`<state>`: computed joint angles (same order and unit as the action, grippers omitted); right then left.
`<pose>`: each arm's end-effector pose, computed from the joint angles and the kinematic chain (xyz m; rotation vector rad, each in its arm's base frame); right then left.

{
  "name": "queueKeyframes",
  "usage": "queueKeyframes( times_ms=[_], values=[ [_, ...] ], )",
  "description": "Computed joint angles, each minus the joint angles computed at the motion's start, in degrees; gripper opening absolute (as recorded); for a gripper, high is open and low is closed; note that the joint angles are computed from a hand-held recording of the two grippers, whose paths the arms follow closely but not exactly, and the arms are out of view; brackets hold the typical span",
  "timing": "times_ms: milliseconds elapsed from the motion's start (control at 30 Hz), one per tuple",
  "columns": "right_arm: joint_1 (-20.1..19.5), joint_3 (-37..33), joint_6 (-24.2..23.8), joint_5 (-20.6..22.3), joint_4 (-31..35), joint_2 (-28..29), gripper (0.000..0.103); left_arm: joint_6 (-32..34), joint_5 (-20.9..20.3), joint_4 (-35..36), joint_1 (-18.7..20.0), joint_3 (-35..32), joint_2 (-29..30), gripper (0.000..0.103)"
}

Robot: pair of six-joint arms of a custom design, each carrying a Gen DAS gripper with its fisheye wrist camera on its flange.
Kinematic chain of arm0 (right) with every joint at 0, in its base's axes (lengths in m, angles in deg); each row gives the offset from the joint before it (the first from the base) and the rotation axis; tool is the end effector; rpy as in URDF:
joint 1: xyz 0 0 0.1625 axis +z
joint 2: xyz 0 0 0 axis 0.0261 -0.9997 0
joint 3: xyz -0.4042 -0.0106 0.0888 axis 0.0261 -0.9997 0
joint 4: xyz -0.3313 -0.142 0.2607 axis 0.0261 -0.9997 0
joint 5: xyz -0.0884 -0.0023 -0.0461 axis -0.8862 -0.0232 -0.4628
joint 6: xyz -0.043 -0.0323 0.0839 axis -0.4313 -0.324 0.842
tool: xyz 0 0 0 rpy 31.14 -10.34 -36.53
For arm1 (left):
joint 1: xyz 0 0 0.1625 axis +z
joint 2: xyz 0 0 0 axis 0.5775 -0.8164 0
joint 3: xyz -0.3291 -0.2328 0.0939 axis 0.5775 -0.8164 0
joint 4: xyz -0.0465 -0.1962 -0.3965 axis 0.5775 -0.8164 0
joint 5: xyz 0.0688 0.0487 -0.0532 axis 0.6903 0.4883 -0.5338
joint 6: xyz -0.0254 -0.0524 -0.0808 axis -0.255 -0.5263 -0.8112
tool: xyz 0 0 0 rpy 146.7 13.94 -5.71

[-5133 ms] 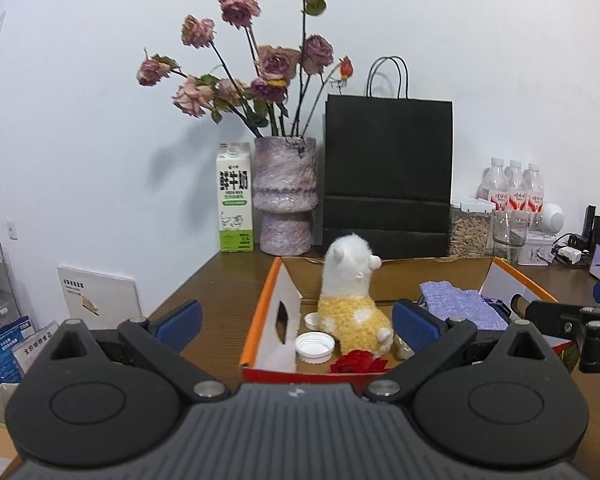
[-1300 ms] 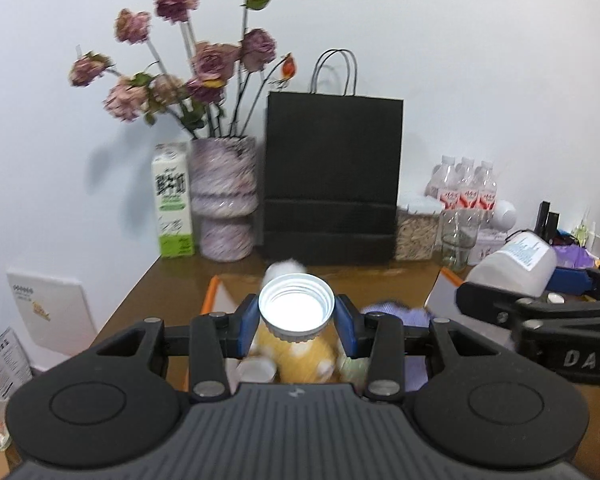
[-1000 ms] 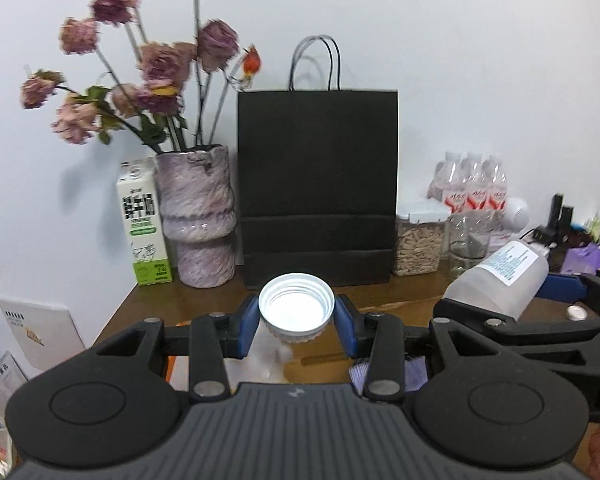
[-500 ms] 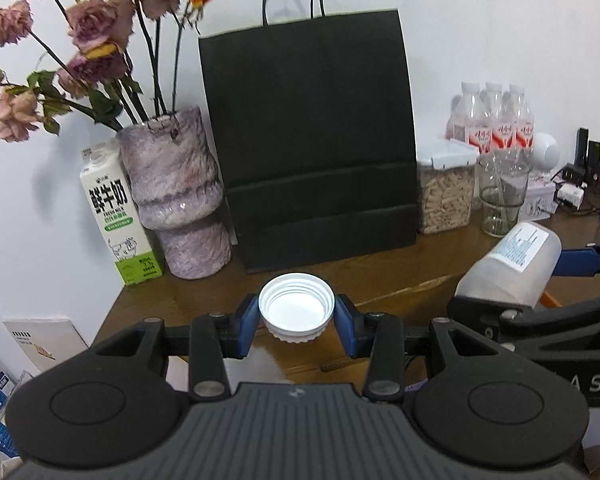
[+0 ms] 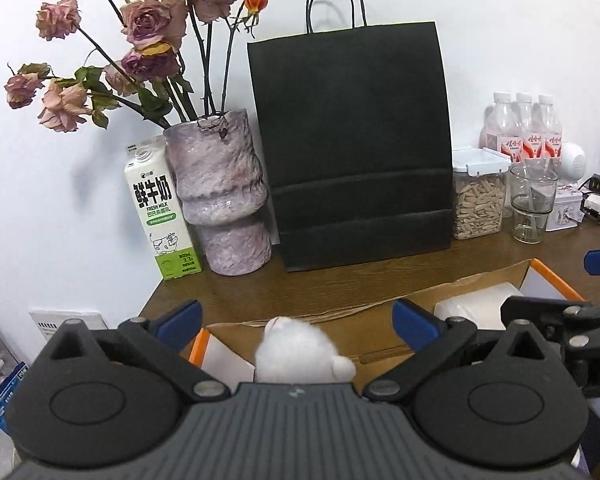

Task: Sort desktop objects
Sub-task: 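Carry the cap and plastic container into the box and open both tools, then withdraw both tools from the box back over the table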

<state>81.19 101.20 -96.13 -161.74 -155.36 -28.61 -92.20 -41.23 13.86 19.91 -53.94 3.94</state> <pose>0.0305 -0.8106 0.2176 0.8134 -2.3302 1.1549 -0.2911 -0.7994 -0.0228 0.5543 1.8602 -1.1949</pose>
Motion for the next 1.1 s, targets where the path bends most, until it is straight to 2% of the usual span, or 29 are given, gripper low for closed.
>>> queueKeyframes(
  times_ms=[267,600,1100],
  values=[
    [0.36,6.46,-0.88,0.98,-4.30,-3.89,0.103,-0.74,-0.55,-5.99,-1.75,11.86,-6.63,0.103],
    [1.07,17.72,-2.83,1.88,-10.51,-10.92,0.103,-1.70,-1.32,-16.05,-5.16,30.99,-17.16,0.103],
    [-0.18,34.75,-6.00,4.22,-16.29,-19.85,0.103,-10.15,-4.91,-20.45,-8.82,50.06,-26.85,0.103]
  ],
)
